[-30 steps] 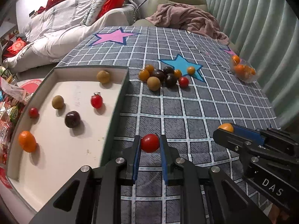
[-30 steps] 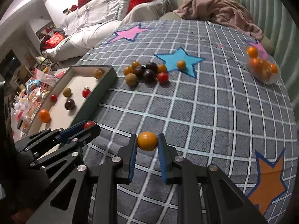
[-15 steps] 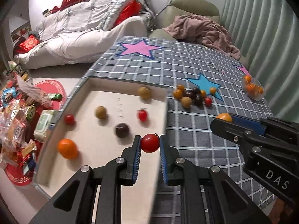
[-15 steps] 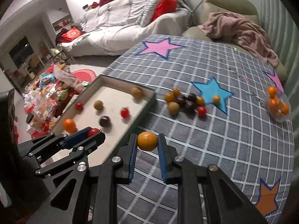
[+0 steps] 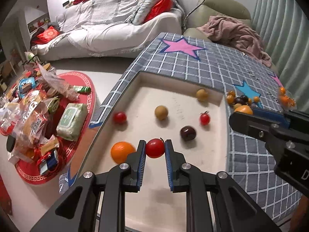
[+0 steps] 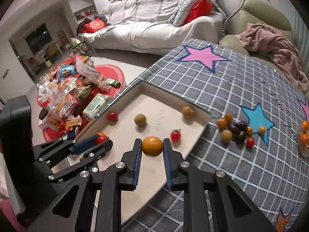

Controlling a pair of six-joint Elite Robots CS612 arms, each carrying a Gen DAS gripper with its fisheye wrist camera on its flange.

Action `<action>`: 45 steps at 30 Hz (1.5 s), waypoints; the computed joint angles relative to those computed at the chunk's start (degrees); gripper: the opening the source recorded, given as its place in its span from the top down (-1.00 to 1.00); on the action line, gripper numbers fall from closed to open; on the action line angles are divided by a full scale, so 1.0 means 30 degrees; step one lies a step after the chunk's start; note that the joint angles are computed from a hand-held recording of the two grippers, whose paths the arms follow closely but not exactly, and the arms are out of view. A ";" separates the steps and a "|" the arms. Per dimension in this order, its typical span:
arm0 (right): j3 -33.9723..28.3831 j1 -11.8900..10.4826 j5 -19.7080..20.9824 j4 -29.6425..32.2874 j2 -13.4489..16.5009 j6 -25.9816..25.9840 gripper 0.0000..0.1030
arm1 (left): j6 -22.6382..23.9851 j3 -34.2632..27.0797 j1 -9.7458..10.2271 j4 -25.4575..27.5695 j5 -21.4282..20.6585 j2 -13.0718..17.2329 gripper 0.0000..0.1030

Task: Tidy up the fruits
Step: 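Carry the cherry tomato and small orange fruit with both tools over the tray, then open both tools to drop the tomato and small orange fruit into the tray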

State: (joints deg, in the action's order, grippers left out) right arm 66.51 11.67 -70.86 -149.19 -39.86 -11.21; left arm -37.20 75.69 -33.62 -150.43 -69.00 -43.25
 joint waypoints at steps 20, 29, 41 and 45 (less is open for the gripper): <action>-0.0861 0.0309 -0.0264 0.2996 0.0941 -0.0604 0.54 | -0.0699 0.0133 0.0099 0.1638 -0.0710 0.0433 0.60; -0.1607 0.0375 -0.0557 0.4377 0.1506 -0.0772 0.54 | -0.0732 -0.0268 0.0023 0.2467 -0.0414 0.0659 0.60; -0.2822 0.0508 -0.1322 0.4764 0.2246 -0.1439 0.51 | -0.0190 -0.0745 0.0195 0.1299 -0.0303 0.1172 0.59; -0.2673 0.0475 -0.1405 0.4428 0.2198 -0.1385 0.35 | -0.0327 -0.0486 0.0200 0.0817 -0.0166 0.1118 0.45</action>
State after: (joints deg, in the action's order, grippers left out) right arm 58.49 13.09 -75.07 -135.90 -33.27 -15.36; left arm -38.18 74.23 -33.02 -147.98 -69.50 -39.90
